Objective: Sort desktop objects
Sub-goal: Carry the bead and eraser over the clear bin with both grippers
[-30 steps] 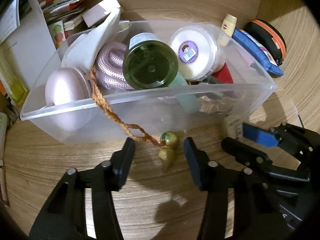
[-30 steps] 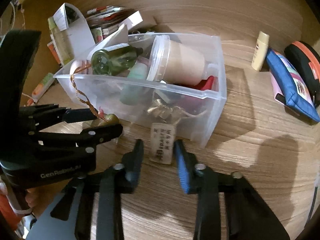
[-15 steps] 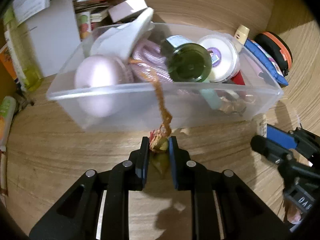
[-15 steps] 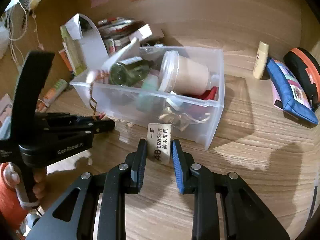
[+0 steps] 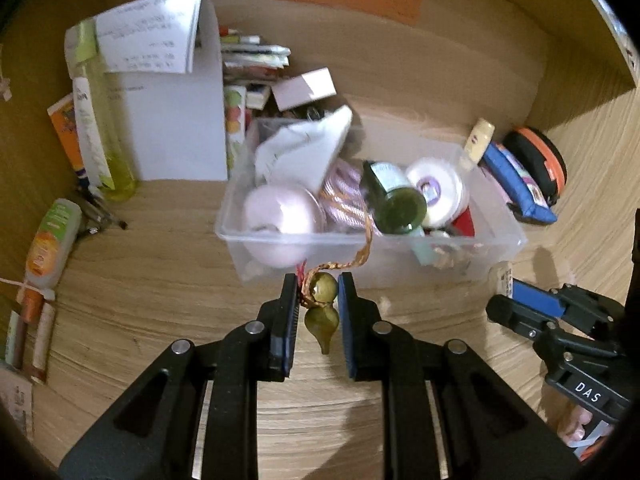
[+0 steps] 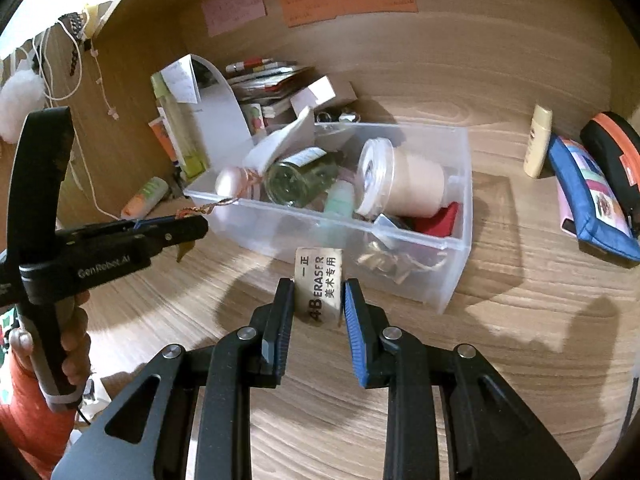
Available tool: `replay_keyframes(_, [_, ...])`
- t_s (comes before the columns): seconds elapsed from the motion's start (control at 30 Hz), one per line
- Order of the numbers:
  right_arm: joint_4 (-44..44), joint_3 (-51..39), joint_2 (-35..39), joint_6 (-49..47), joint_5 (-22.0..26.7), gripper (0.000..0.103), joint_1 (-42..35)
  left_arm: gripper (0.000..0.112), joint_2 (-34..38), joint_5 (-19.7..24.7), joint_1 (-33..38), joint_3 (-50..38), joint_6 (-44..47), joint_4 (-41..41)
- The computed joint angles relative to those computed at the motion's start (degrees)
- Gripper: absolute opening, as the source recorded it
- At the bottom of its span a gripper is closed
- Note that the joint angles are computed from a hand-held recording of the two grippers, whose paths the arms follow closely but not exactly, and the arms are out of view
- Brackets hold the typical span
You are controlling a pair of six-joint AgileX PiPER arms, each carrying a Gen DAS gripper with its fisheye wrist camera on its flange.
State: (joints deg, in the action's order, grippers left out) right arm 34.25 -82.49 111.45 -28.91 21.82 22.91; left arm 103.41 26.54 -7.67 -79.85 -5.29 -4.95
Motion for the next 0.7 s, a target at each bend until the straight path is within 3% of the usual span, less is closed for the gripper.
replay_keyframes(0.23, [-0.2,-1.6,-0.6,1.1,0.1,0.023,-0.5,0.018,-0.5,0.9,1.8,-2.6,3.5,-3.5])
replay_keyframes(0.57, [-1.5,-6.0,1.3,4.1,0.7,0.023,-2.1,0.018,1.7,3.3,0.2,-10.2,3.6,-1.1])
replay_keyframes(0.7, [2.5,-9.1,3.5,2.0,3.5,0.023,-3.5,0.018,3.8,4.3,0.2,-13.1,5.9,-3.7])
